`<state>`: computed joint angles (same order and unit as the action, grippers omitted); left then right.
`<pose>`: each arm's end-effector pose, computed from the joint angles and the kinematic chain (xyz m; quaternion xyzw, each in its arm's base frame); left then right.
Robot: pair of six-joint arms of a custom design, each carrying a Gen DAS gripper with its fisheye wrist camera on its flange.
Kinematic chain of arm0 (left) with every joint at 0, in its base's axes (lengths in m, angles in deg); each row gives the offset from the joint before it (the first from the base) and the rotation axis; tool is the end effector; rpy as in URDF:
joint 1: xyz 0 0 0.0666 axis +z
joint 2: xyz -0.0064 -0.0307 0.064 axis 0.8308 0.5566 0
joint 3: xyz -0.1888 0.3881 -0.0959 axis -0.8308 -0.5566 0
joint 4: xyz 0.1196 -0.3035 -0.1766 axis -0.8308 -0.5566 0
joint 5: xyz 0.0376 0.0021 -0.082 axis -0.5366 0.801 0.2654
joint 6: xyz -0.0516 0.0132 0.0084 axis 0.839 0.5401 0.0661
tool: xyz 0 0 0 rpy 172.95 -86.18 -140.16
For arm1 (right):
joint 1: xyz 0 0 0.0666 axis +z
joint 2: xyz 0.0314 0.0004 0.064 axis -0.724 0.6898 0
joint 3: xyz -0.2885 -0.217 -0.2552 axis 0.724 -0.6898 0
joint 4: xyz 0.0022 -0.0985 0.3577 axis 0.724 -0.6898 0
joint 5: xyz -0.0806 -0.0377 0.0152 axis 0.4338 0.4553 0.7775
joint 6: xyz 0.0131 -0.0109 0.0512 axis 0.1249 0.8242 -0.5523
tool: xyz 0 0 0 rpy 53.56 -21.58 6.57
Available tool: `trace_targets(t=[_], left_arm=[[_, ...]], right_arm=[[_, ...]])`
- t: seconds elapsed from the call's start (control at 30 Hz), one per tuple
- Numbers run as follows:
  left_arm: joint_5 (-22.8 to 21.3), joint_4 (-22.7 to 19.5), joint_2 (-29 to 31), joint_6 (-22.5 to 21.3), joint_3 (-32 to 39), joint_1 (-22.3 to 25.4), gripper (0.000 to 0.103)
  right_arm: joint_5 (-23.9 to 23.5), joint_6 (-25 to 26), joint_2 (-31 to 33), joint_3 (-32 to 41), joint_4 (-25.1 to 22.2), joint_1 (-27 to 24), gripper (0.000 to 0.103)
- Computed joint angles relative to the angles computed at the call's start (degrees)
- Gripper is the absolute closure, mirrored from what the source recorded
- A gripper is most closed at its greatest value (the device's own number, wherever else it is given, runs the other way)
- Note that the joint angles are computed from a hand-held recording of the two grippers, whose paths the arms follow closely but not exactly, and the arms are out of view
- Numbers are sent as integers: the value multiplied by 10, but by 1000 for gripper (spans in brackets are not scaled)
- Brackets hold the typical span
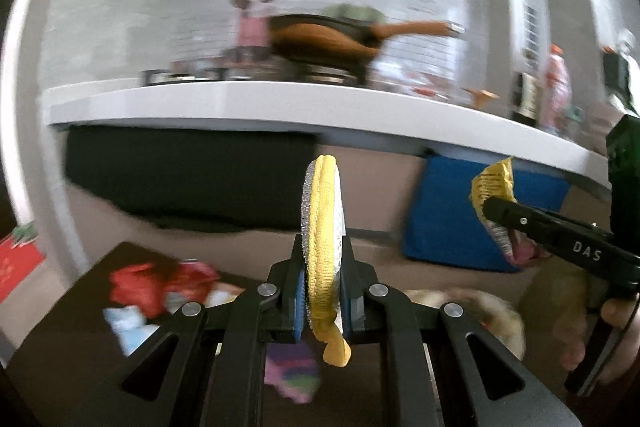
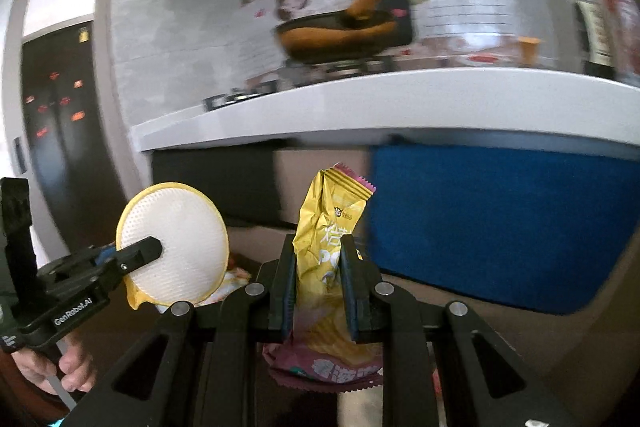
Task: Collect trash
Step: 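Carry the round sponge in the left tool and chip bag in the right tool toward the bin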
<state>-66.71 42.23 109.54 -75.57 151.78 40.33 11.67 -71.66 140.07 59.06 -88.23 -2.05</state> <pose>0.5061 -0.1564 0.6104 0.2100 0.7902 -0.2118 0.5354 0.4189 0.3765 0.6317 0.0673 0.8221 0.0511 0.5630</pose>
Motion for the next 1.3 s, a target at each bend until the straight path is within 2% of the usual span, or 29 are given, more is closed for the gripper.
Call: trace_targets(t=[0.1,0.2,0.37,0.5,1.03,1.3], left_arm=[[2,-11,9,3,10,40,89],[11,-11,16,5,8,74,89],[24,-17,29,14,4,103,89],[30,-28,39,20,9,106,89],[25,-35,42,15,8,90,89],[21,-34,39,9,2,76,89]], right_arm=[[-45,23,56,76,-4,-4,85],[-75,20,110,142,-14,-5,85],[-83,10,175,217,-57,2,85],[-82,10,198,244,-78,7,85],[-129,-30,171,162,-68,-1,84],[-126,-35,142,111,-40,1,84]])
